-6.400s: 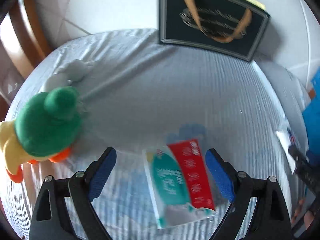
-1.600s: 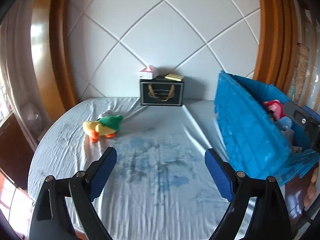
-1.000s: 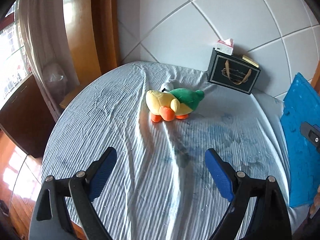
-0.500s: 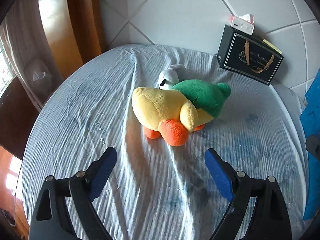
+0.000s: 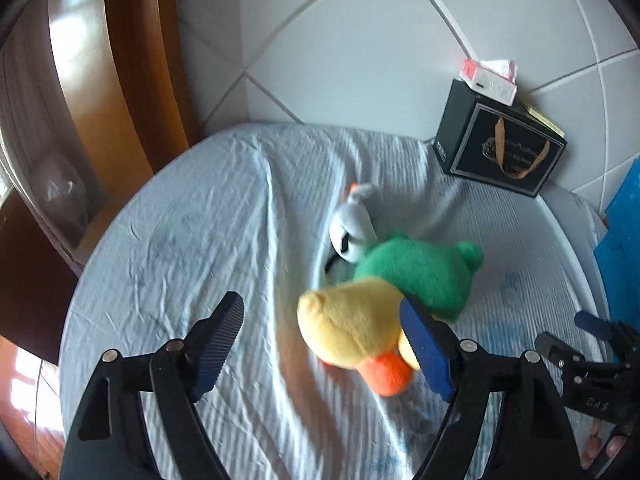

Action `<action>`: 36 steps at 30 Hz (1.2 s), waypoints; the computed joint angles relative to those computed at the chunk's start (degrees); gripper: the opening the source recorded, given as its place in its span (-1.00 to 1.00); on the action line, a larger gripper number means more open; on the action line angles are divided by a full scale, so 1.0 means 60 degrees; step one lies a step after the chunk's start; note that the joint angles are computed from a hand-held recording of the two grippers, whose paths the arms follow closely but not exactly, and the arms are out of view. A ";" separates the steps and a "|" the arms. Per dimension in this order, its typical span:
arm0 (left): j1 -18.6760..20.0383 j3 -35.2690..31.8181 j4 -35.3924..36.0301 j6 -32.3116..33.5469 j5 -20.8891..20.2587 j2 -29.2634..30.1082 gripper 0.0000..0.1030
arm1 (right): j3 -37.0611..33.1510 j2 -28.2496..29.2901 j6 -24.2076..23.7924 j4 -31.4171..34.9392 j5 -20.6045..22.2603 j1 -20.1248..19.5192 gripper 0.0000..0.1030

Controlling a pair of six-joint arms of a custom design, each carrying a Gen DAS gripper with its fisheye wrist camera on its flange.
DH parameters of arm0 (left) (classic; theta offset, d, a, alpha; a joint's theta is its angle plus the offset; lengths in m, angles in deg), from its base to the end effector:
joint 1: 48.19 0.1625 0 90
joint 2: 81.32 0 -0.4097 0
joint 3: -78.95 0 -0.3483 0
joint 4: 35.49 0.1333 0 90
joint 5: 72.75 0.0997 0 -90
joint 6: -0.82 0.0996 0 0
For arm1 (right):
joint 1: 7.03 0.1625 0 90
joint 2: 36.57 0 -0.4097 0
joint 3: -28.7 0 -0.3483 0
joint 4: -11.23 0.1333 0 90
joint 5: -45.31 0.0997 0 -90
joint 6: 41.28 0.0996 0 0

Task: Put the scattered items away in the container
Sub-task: 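Grasp the yellow plush duck with the left tool while the right grasps the white plush goose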

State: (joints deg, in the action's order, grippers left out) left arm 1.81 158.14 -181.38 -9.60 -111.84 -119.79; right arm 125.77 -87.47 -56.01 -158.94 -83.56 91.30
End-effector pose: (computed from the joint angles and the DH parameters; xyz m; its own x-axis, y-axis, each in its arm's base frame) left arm -0.2870 -0.6696 0.1556 -0.7157 0.1119 -0.6894 0.4992 0.7723 -0.3929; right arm 0.1607 -0.6088 0.2206 -0.7637 0.0182 0.6454 -0.3250 0.8529 -0.4085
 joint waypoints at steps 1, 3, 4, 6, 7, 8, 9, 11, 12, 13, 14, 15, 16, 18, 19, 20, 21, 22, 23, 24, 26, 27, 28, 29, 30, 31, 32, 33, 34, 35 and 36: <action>0.0117 -0.0504 0.0255 0.0197 0.0205 0.0246 0.56 | -0.0200 0.0123 0.0256 0.0292 0.0015 -0.0046 0.58; 0.0541 -0.1674 0.1083 0.0447 0.0300 0.0844 0.56 | -0.0525 0.0378 0.0691 0.0749 0.0001 -0.0142 0.49; 0.0767 -0.2266 0.1806 0.0351 0.0399 0.1167 0.56 | -0.0700 0.0532 0.0889 0.0977 -0.0084 -0.0182 0.49; 0.1078 -0.2839 0.2629 0.0226 0.0172 0.1495 0.56 | -0.1027 0.0831 0.1141 0.1303 -0.0297 -0.0241 0.49; 0.1202 -0.2841 0.2846 0.0159 -0.0045 0.1523 0.56 | -0.1256 0.1048 0.1271 0.1537 -0.0477 -0.0274 0.49; 0.1274 -0.2767 0.2926 0.0094 -0.0201 0.1506 0.56 | -0.1470 0.1242 0.1384 0.1787 -0.0618 -0.0304 0.49; 0.1348 -0.2553 0.2882 0.0051 -0.0550 0.1394 0.56 | -0.1698 0.1438 0.1458 0.2047 -0.0626 -0.0348 0.49; 0.1487 -0.2209 0.3088 -0.0302 -0.1359 0.1151 0.56 | -0.2167 0.1807 0.1511 0.2499 -0.0416 -0.0397 0.48; 0.1514 -0.1866 0.2977 -0.0390 -0.1650 0.0971 0.56 | -0.2390 0.2010 0.1416 0.2564 -0.0371 -0.0325 0.24; 0.1431 -0.1456 0.2774 -0.0473 -0.1559 0.0815 0.56 | -0.2527 0.2170 0.1197 0.2443 -0.0362 -0.0204 0.07; 0.1369 -0.1016 0.2486 -0.0477 -0.1402 0.0611 0.56 | -0.2549 0.2227 0.0927 0.2203 -0.0137 -0.0066 -0.11; 0.1315 -0.0545 0.2274 -0.0604 -0.1205 0.0332 0.56 | -0.2525 0.2219 0.0710 0.1999 0.0202 0.0063 -0.12; 0.1331 -0.0296 0.2231 -0.0703 -0.1281 0.0081 0.56 | -0.2488 0.2176 0.0531 0.1880 0.0619 0.0168 -0.12; 0.1447 0.0220 0.2254 -0.0978 -0.1535 -0.0501 0.56 | -0.2616 0.2199 0.0235 0.2106 0.1477 0.0437 -0.09; 0.1452 0.0495 0.2373 -0.1220 -0.1198 -0.0780 0.56 | -0.2751 0.2294 0.0105 0.2282 0.1696 0.0567 -0.05; 0.1445 0.0741 0.2368 -0.1366 -0.0820 -0.0984 0.56 | -0.2929 0.2438 0.0017 0.2519 0.1938 0.0688 0.04; 0.1450 0.1050 0.2291 -0.1578 -0.0408 -0.1255 0.56 | -0.3165 0.2634 0.0015 0.2870 0.2204 0.0801 0.14; 0.1473 0.1286 0.2223 -0.1788 -0.0192 -0.1506 0.56 | -0.3401 0.2827 0.0067 0.3287 0.2461 0.0884 0.16; 0.1518 0.1486 0.2290 -0.2085 -0.0057 -0.1802 0.56 | -0.3663 0.3061 0.0158 0.3766 0.2797 0.0964 0.16; 0.1537 0.1694 0.2318 -0.2337 0.0114 -0.2084 0.56 | -0.3893 0.3290 0.0230 0.4193 0.3031 0.1060 0.16; 0.1507 0.2054 0.2396 -0.2685 0.0468 -0.2516 0.55 | -0.4058 0.3599 0.0189 0.4613 0.3144 0.1270 0.16; 0.1508 0.2152 0.2529 -0.2894 0.0650 -0.2661 0.56 | -0.4016 0.3645 0.0203 0.4677 0.3236 0.1323 0.16; 0.1501 0.2347 0.2431 -0.2966 0.0611 -0.2866 0.56 | -0.3930 0.3638 0.0218 0.4684 0.3296 0.1371 0.16; 0.1491 0.2480 0.2367 -0.3035 0.0535 -0.3000 0.56 | -0.3747 0.3559 0.0196 0.4544 0.3309 0.1415 0.16; 0.1448 0.2592 0.2331 -0.3122 0.0558 -0.3087 0.56 | -0.3506 0.3416 0.0162 0.4291 0.3310 0.1448 0.16; 0.1414 0.2503 0.2323 -0.3159 0.0575 -0.3018 0.56 | -0.3302 0.3271 0.0158 0.4043 0.3252 0.1481 0.16; 0.1346 0.2589 0.2231 -0.3212 0.0504 -0.3055 0.56 | -0.3147 0.3163 0.0172 0.3778 0.3075 0.1519 0.20; 0.1241 0.2706 0.2197 -0.3305 0.0425 -0.3137 0.56 | -0.2994 0.3043 0.0183 0.3485 0.2813 0.1543 0.28; 0.1139 0.2781 0.2094 -0.3381 0.0372 -0.3150 0.56 | -0.2858 0.2905 0.0190 0.3257 0.2574 0.1536 0.30; 0.1070 0.2751 0.2109 -0.3447 0.0333 -0.3164 0.57 | -0.2766 0.2781 0.0205 0.3105 0.2386 0.1505 0.32; 0.0973 0.2776 0.2099 -0.3547 0.0298 -0.3181 0.65 | -0.2661 0.2646 0.0227 0.2962 0.2184 0.1465 0.33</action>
